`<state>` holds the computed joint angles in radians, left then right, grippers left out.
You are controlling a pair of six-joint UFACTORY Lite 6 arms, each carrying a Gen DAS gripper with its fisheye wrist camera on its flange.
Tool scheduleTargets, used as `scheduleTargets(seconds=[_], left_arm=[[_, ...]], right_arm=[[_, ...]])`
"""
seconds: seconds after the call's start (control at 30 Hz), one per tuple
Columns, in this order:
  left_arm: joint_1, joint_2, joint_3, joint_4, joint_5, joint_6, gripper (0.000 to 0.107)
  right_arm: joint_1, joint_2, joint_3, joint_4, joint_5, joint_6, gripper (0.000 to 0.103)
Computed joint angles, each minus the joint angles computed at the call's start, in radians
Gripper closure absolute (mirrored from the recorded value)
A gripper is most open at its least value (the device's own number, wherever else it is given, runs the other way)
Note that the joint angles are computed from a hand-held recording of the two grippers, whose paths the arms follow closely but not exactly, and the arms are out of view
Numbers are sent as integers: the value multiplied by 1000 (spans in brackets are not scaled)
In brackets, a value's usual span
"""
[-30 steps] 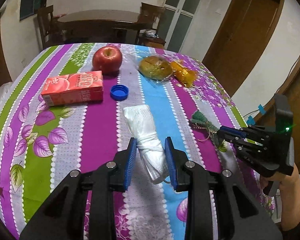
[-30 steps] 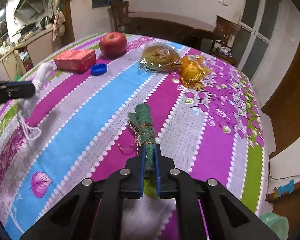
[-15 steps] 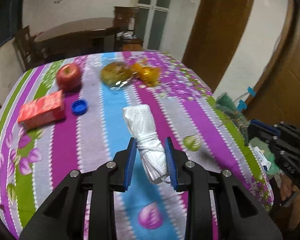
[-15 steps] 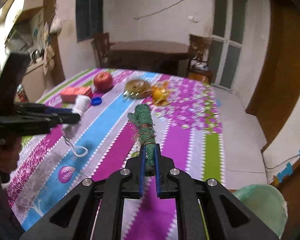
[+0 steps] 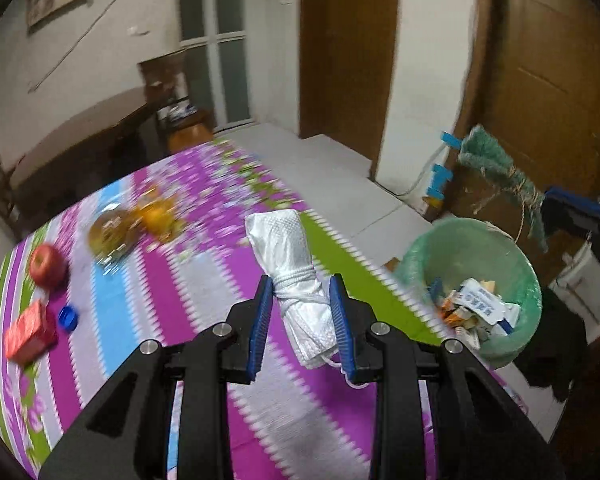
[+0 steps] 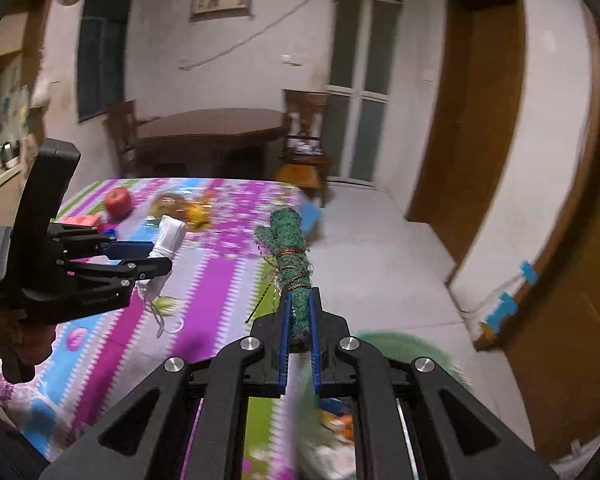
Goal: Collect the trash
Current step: 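Carry the white bag and green twine bundle over the green bin with both tools, then open left tool to drop the white bag while right tool drops the twine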
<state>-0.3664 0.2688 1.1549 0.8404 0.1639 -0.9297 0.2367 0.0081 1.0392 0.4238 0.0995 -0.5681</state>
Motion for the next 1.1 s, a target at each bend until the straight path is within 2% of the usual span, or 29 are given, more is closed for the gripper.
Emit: scheduleTargets(seconds=[0.13, 0.4, 0.53, 0.7, 0.8, 1.0, 1.07, 1.1], left_arm=[[-117, 143, 173, 2, 67, 8, 79], [-255, 452, 562, -239, 182, 299, 79], [-288, 610, 779, -391, 255, 482, 79], [-299, 830, 1097, -601, 381, 717, 79], [-293, 918, 1228, -710, 443, 832, 79], [-299, 1025, 1384, -766, 501, 883, 78], [-297, 1039, 1404, -760, 504, 891, 75], [-299, 1069, 1450, -734, 533, 874, 62]], right_arm=[[-159, -77, -51, 149, 56, -199, 94], [-487, -61, -54, 392, 172, -532, 94], [-600, 1, -21, 457, 227, -608, 94], [-657, 73, -4, 504, 257, -643, 94], [-657, 128, 8, 523, 262, -646, 94], [-581, 237, 32, 551, 205, -612, 94], [-551, 278, 51, 583, 189, -615, 93], [-542, 294, 57, 596, 181, -620, 91]])
